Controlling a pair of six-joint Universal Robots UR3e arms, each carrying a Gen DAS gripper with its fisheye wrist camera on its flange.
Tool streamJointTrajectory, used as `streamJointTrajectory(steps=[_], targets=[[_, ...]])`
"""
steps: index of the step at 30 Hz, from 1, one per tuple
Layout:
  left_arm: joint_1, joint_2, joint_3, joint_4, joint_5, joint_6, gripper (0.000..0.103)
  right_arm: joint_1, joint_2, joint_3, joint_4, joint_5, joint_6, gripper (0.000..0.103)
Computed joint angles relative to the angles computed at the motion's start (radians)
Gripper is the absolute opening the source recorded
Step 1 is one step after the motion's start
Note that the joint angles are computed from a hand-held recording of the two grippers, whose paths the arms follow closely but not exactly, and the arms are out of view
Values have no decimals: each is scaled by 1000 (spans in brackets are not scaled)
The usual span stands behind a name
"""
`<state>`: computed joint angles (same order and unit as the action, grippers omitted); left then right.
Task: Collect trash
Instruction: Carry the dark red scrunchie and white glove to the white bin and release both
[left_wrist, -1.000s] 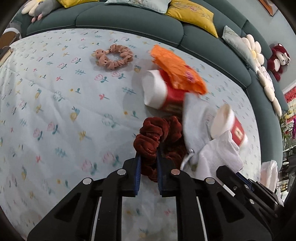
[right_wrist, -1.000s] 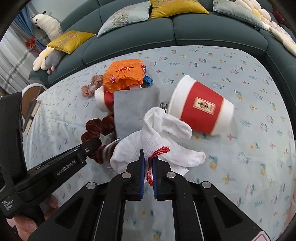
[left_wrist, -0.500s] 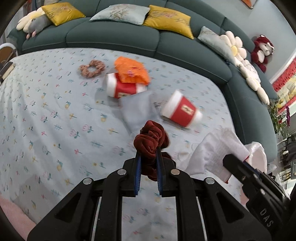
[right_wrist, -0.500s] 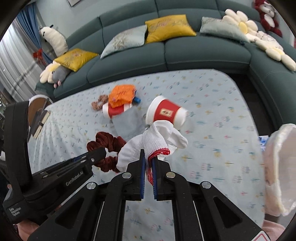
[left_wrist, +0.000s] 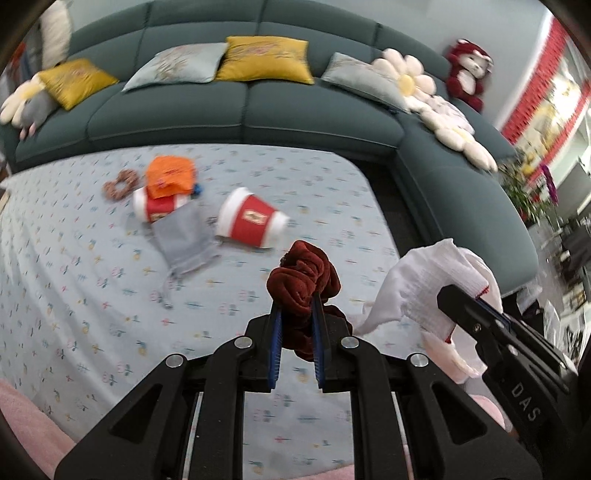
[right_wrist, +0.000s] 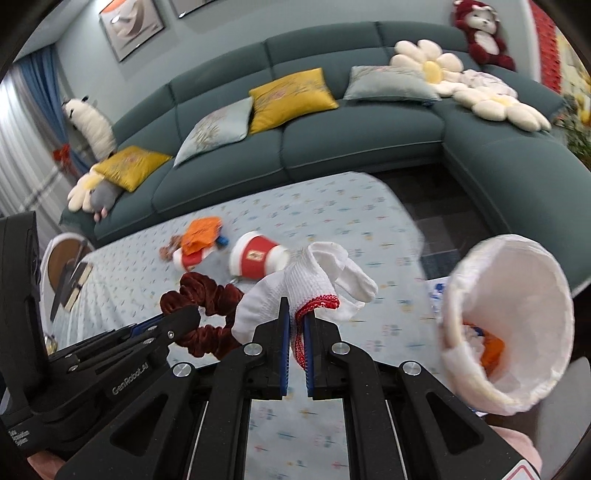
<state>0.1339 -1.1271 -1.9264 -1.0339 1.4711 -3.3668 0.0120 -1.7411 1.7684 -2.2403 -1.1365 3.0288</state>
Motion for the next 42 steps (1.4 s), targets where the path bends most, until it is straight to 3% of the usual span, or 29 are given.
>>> streamJointTrajectory(steps=[9,20,30,42], targets=[[-317,-245,194,65,141,-121,13,-315,-172,94,139,139,-154,6],[-522,-501,445,59,193,-175,14,-583,-248,138,263,233,-299,6],[-615,-703,676,5,206,-182,14,-748,-230,132,317,264,-382,6],[-657,-891,928,-75,196,-163,15,-800,-161,125,266,257,-393,6]])
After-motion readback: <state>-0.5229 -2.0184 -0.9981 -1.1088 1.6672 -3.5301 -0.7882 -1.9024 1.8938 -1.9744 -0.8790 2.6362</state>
